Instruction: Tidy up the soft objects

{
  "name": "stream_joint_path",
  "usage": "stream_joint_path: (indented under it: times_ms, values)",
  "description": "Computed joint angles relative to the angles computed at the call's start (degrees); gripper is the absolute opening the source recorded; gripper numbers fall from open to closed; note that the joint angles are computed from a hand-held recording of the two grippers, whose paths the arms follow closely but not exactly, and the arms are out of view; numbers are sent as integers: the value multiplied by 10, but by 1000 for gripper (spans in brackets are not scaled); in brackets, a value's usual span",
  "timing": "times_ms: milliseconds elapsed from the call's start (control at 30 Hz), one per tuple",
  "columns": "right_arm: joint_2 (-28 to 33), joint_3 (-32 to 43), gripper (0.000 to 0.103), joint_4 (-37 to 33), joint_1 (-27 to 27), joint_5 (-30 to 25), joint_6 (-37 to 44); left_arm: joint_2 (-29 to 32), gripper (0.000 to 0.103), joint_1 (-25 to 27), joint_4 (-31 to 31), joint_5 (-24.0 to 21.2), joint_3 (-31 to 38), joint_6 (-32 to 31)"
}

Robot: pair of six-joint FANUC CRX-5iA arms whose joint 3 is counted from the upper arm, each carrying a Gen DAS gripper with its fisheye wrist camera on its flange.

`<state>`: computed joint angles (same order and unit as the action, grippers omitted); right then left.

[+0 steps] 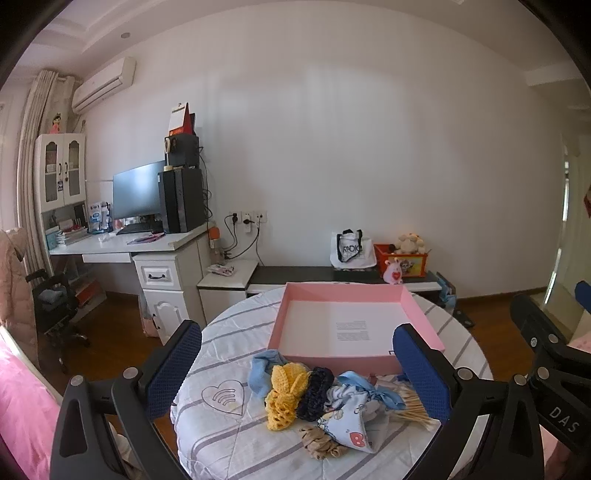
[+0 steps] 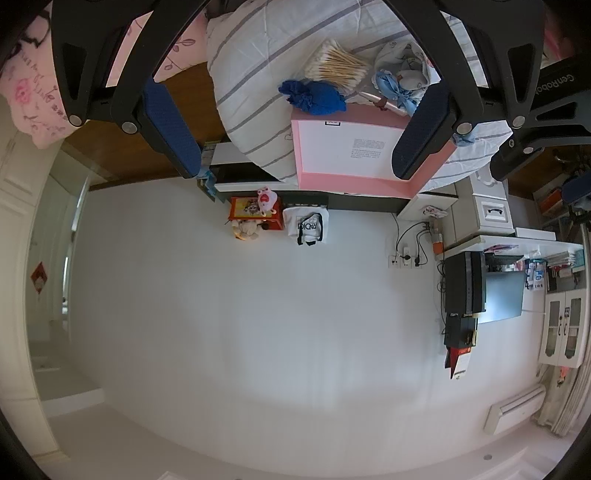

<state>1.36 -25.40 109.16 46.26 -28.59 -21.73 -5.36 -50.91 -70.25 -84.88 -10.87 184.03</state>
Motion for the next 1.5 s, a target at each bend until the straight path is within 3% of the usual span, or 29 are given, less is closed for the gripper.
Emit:
stream_joint_path:
  times_ms: [533,800,1033,1500]
  values:
    - [-2,-1,103,-2,-2,4,1,-1,103,7,7,8,-2,-1]
    - [9,8,103,-53,8,9,44,-7,103,38,38,39,-5,-20]
    - [27,22,103,-118,22,7,100,-9,103,74,75,67,-4,-49]
    - [85,77,103,-322,55,5,280,-8,103,178,177,142,-6,-129]
